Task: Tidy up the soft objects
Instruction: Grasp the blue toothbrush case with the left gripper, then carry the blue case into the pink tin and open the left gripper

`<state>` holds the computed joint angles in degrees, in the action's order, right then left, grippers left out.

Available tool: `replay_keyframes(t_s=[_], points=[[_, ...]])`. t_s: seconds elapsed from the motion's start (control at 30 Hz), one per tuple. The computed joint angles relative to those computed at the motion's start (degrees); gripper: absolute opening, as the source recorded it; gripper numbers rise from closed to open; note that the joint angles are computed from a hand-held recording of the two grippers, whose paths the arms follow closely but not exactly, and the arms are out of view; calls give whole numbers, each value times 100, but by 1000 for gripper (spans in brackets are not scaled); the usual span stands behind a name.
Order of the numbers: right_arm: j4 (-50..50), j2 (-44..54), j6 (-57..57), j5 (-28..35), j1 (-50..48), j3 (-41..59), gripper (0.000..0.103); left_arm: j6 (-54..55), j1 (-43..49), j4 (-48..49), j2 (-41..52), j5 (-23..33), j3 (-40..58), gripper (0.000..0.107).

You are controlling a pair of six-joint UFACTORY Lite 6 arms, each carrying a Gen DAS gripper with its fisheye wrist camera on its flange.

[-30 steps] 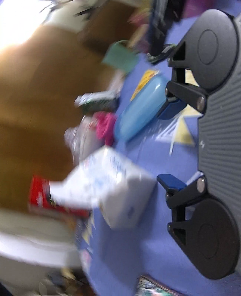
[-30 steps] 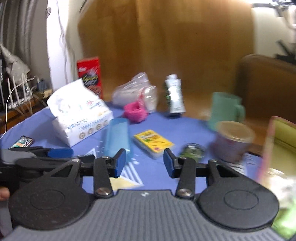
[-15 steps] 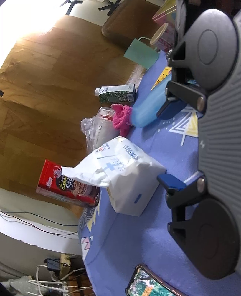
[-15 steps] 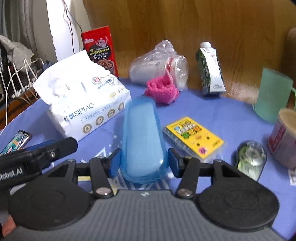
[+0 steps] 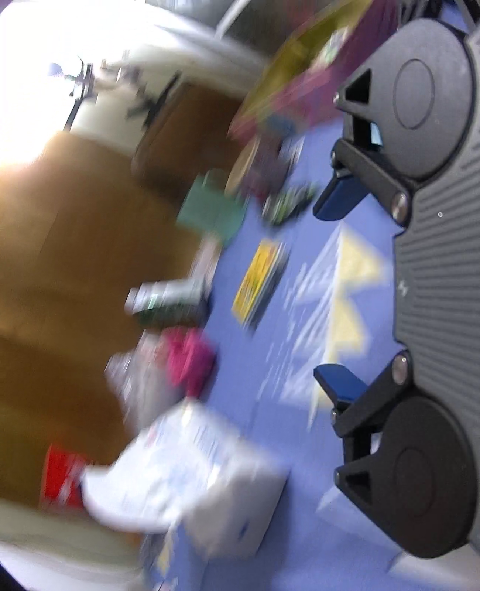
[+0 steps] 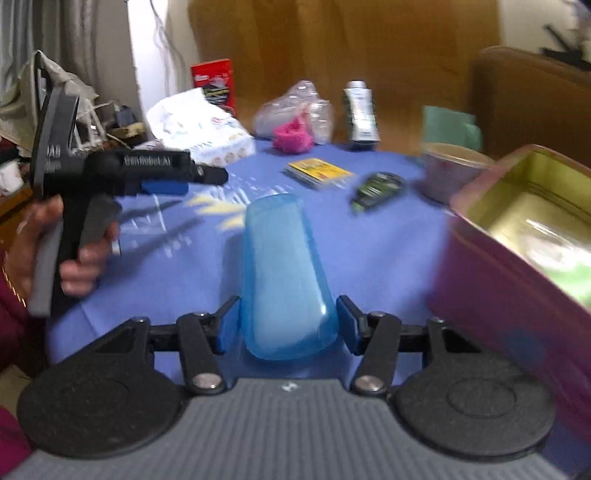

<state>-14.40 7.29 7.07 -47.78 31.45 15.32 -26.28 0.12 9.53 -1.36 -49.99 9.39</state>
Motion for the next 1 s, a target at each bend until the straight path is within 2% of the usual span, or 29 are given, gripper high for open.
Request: replay_keyframes(t_s=[0.07,0.17,0.27,0.3,0.37,0.5,0.6,0.73,0.9,1.0], points=[[278,39,-248,-352,27,-300,70,-301,-393,280,75,89,143,88],[415,229,-451,-663,101,-349,70,-62,-1229,-245,212,470,471,88],[338,449,-412,-779,89,-191,70,-279,-1560,-59,425,764,742,81],[250,518,-411,-875,29,-194,68,-463,-1619,49,504,645,737,81],[369,586,-515,-1051,93,-198,56,-369,-1785,-203,357,733,671,80],[165,78,-437,-1497,-178,-673,56,-327,-1964,-257,-563,1278,669,76],[330,-699,-528,-1683,-357,-1082,56,283,-2424,-789,-615,1617,1313,76],[984,-1524,-986,-1794,-623,-1463,56,815,-2965,-1101,414,1812,2832,76],[577,-1901,-1018,-1326,-2033,-1418,56,1382,-3552,-1532,2207,2323,4927,71],[761,-1646,-1081,-1272,-2617,-1193,55,2768,-4003,-2909,3104,2532,5948,71]])
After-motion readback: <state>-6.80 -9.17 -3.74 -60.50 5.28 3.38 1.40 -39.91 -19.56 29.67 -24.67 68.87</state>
